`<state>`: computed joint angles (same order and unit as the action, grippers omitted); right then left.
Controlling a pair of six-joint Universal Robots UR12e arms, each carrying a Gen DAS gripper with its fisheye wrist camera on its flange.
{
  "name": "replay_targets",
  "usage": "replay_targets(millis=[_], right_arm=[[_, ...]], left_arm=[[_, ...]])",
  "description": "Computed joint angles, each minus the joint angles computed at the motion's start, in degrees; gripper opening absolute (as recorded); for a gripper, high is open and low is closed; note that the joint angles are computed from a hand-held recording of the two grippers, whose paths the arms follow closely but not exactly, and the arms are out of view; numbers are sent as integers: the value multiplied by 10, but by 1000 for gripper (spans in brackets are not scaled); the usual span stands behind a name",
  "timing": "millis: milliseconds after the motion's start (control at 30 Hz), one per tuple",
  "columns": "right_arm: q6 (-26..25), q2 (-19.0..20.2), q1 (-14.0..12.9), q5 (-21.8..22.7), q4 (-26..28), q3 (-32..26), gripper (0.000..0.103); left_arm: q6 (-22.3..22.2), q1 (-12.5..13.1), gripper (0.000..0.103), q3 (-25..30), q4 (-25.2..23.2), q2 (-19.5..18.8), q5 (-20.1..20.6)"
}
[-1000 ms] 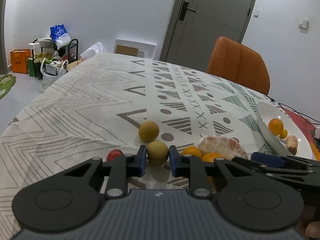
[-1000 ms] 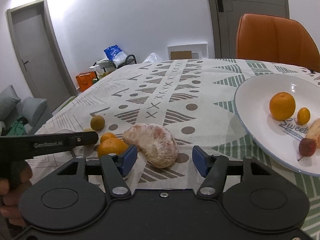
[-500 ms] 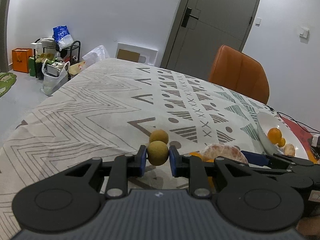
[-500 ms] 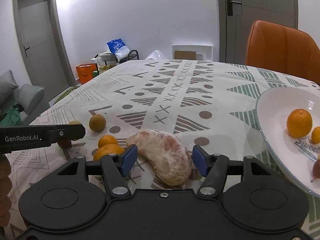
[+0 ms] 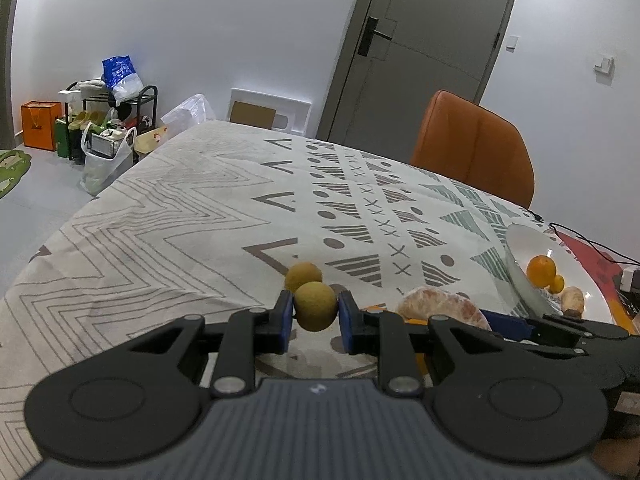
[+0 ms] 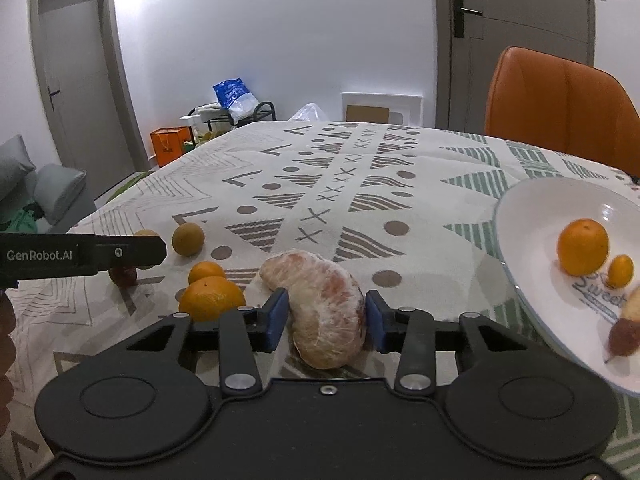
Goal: Organize fruits
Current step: 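Grasp the round brown-green fruit with the left gripper while the right gripper grasps the peeled pomelo piece, then carry both fruits over the white plate and open both grippers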
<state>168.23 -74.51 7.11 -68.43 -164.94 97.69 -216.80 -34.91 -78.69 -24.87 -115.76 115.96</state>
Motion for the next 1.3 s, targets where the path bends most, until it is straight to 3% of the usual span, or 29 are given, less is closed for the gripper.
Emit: replay_targets(millis=[833,1300], right_arm=[[71,-31,-50,47,-89,43,37],[112,-33,-80,40,-133,52,37]], left_arm=[[55,-27,23,72,-3,-40,4],[93,-36,23,131,-6,-76,-14]])
